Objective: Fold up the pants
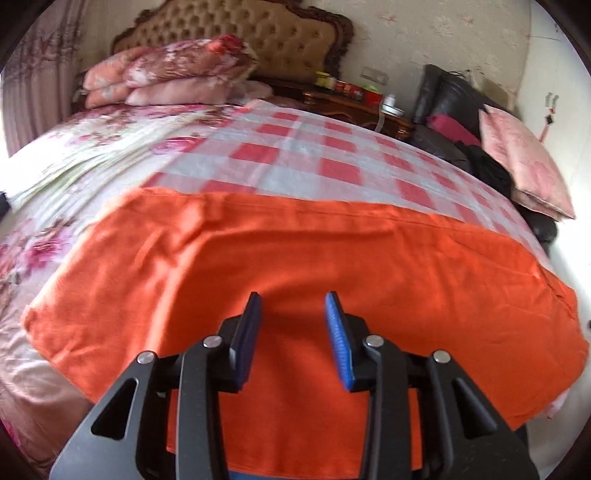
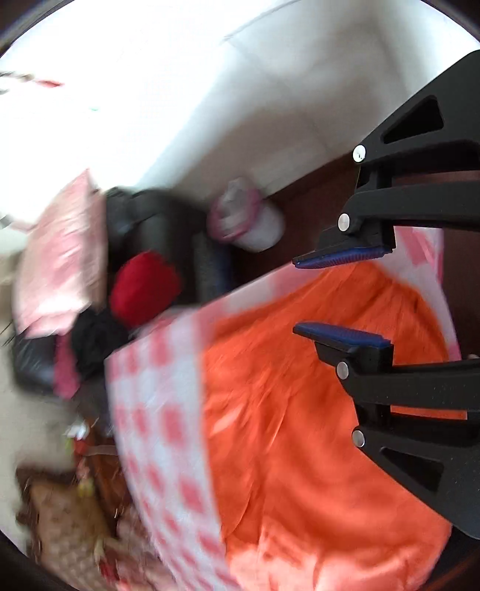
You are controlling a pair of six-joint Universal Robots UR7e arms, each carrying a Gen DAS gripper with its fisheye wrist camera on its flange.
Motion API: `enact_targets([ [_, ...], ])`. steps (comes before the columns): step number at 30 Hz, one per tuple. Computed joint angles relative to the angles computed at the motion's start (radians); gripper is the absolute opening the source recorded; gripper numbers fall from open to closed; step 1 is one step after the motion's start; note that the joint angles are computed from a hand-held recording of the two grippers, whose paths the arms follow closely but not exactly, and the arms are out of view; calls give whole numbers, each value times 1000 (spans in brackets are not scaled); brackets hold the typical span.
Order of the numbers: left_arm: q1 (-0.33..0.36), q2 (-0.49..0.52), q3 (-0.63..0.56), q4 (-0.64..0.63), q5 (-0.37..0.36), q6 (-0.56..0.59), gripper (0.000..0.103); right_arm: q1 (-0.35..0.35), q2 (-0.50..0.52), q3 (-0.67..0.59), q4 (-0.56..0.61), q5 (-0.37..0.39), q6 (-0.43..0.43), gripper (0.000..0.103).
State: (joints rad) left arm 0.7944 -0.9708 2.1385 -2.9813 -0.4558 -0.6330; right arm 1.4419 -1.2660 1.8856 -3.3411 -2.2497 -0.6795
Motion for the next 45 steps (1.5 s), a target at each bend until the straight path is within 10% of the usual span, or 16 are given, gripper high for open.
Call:
enact_targets([
  [7, 25, -80, 33, 102, 28, -26, 36, 37, 59, 35, 48, 8, -121, 33],
  [10, 37, -105, 51, 87, 41, -25, 36, 5, 59, 25, 55, 10, -100, 49],
  [19, 30, -90, 29, 122, 26, -3, 50, -24, -28, -76, 350, 156, 94, 49],
  [29, 115, 3, -290, 520, -57, 99, 35, -42, 138, -431, 723, 132, -29, 52],
  [38, 134, 84, -422, 574, -76, 174, 25, -34, 161, -369, 496, 63, -173, 42],
  [45, 112, 96, -383, 362, -94, 267, 34, -51, 148, -363, 447, 61, -152, 45],
])
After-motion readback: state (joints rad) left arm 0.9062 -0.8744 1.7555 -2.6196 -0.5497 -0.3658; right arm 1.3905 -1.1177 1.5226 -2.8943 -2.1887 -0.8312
